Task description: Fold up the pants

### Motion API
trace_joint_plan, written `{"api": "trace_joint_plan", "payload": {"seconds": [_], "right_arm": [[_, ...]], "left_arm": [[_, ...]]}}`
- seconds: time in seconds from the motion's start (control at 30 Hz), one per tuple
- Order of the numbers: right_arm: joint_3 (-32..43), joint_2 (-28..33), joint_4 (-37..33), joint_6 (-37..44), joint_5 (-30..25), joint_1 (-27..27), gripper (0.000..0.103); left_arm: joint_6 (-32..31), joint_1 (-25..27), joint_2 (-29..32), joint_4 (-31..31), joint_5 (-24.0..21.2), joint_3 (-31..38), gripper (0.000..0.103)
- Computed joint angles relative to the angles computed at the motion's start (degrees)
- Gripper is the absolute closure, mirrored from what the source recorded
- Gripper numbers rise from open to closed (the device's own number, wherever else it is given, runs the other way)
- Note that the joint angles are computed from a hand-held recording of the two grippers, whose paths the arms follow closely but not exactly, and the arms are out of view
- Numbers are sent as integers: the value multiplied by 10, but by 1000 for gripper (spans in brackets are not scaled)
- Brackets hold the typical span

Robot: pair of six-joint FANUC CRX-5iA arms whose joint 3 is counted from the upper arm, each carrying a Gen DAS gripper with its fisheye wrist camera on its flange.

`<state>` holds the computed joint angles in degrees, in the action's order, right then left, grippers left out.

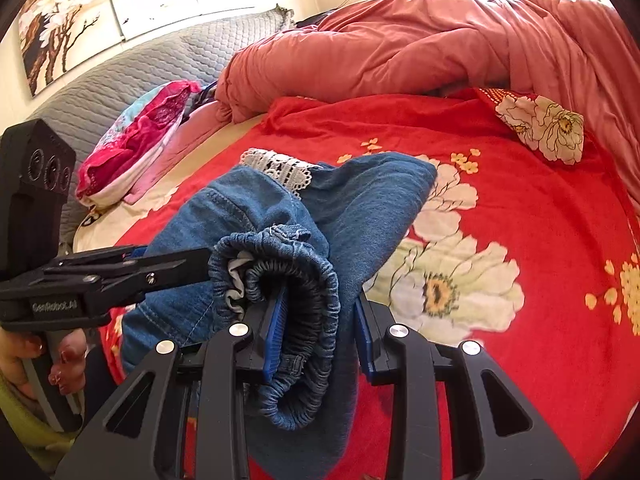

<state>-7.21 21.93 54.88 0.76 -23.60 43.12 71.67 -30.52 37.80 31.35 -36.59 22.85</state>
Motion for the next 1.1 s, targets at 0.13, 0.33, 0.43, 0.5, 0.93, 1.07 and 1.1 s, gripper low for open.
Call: {"api": "trace_joint_plan", "payload": {"seconds": [0.13,0.33,0.43,0.5,0.93,1.07,1.1], "right_arm": [[13,9,1,6,-5,-7,74],[35,25,-18,29,-11,-14,74],[49,35,-34,47,-22,-15,74],[58,42,-47,60,-26,-16,74],[85,72,-113,89,-74,-13,72],[81,72,-119,71,-86,-12,58],[83,73,-121,71,-92,-12,54]], "left_arm": [[7,1,16,-9,-8,27,58],[20,2,42,-25,-17,70,58],[30,2,56,-37,-26,93,58],[37,3,65,-44,-32,106,58],[92,10,93,-97,-51,129,58],[99,13,91,-102,-52,123,58],[101,13,91,-104,-53,122,58]]}}
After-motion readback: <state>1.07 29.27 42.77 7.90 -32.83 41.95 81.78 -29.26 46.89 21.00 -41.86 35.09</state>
